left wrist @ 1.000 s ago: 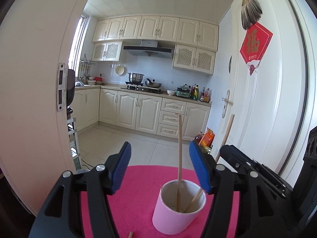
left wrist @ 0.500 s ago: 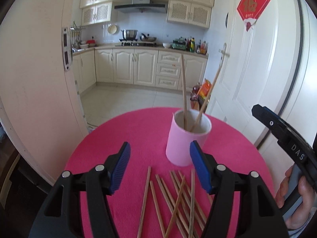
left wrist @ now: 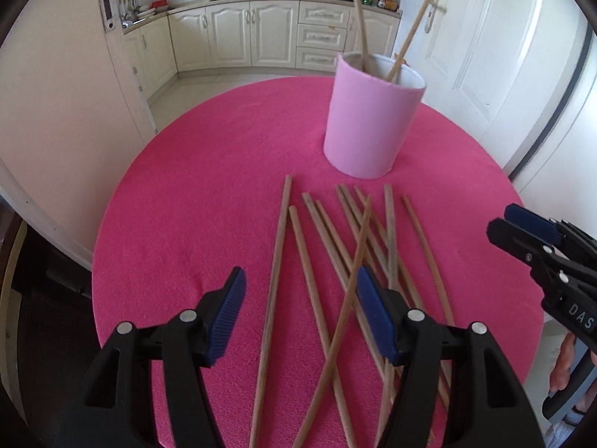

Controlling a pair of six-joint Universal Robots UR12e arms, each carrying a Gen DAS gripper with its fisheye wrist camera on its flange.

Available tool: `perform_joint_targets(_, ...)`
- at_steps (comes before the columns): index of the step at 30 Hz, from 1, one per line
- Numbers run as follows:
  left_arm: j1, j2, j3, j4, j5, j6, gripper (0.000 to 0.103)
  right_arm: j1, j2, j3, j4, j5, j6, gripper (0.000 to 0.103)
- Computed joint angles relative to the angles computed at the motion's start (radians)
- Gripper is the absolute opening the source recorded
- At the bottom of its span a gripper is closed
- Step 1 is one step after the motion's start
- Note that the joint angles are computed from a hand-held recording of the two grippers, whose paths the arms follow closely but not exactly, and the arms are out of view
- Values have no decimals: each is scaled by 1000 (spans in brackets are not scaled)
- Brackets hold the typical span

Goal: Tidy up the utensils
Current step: 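Return both tools to the pile and close each on another chopstick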

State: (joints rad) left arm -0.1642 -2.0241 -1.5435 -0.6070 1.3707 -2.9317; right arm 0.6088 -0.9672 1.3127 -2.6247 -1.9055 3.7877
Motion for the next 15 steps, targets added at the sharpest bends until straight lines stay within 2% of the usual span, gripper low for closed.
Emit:
perform_joint_targets(2, 5, -8, 14, -32, 15, -20, 57, -4, 1, -7, 45, 26, 9, 45)
perform_joint_targets(3, 6, -12, 23, -55, 24, -24, 48, -7, 2, -8, 52, 47, 13, 45)
perform_joint_targets(4, 5, -18, 34, -82, 37, -27, 44, -11, 0, -8, 61, 64, 17, 45)
perform_joint_targets(11, -1, -42, 63, -135, 85, -26, 37, -29, 18, -61, 194, 150, 19, 45)
perform_joint_targets(15, 1, -48, 73, -149, 92, -30, 36, -37, 30, -89, 243, 200, 7, 35)
